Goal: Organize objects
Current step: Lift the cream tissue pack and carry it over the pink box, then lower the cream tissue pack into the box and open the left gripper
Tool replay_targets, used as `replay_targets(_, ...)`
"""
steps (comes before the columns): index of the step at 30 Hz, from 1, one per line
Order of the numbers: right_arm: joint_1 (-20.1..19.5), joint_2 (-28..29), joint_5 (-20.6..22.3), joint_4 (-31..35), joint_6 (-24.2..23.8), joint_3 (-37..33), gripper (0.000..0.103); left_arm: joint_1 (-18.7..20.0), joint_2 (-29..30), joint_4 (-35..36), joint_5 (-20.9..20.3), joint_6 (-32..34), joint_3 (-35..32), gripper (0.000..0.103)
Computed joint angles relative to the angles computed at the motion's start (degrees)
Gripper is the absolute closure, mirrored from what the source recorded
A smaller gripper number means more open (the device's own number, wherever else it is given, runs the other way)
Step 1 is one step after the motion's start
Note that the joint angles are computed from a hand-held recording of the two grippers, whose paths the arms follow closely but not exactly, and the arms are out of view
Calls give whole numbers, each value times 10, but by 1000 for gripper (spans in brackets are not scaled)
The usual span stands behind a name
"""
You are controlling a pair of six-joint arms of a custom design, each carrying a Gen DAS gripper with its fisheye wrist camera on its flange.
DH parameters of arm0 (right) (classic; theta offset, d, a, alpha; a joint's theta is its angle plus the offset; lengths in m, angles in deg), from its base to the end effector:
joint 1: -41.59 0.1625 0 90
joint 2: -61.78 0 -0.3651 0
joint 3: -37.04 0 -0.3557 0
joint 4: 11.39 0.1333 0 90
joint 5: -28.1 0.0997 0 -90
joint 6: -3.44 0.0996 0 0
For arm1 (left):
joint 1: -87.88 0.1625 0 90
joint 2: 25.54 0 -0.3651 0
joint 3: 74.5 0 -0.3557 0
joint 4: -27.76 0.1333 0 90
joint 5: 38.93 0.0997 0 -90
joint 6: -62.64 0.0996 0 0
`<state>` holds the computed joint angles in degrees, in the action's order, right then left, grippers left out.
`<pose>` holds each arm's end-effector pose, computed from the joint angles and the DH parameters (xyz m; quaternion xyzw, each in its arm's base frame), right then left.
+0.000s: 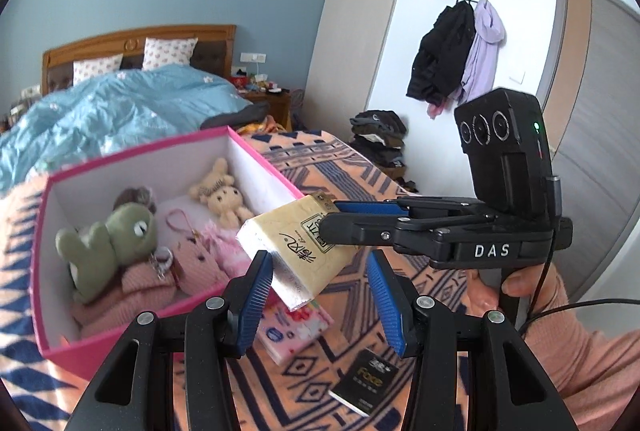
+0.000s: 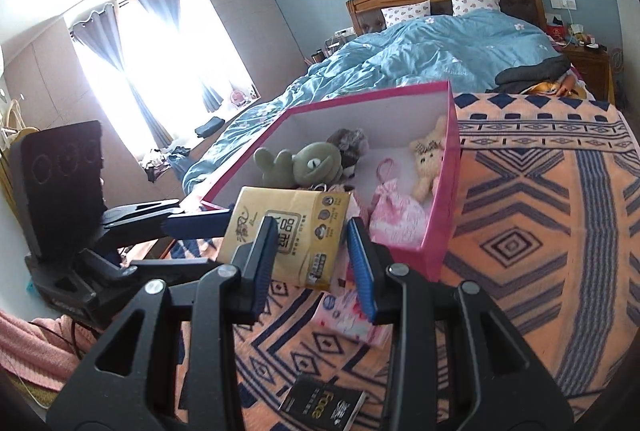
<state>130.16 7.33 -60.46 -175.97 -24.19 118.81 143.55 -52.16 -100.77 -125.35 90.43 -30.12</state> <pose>0.1191 -0.6723 0.3019 0.2125 -0.8911 0.3909 0.0894 -0.3324 -0.7341 0.1600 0.5024 0.8451 -0.1816 0.0204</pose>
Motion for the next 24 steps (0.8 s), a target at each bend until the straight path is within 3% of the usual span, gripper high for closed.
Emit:
replay_targets(10,4,23,-9,19,-6,-54,64,-2,41,16,15,7,-70,54)
replay_targets(24,5,52,-36,55,0,-105,64,10,121,103,21,-24,-215,54)
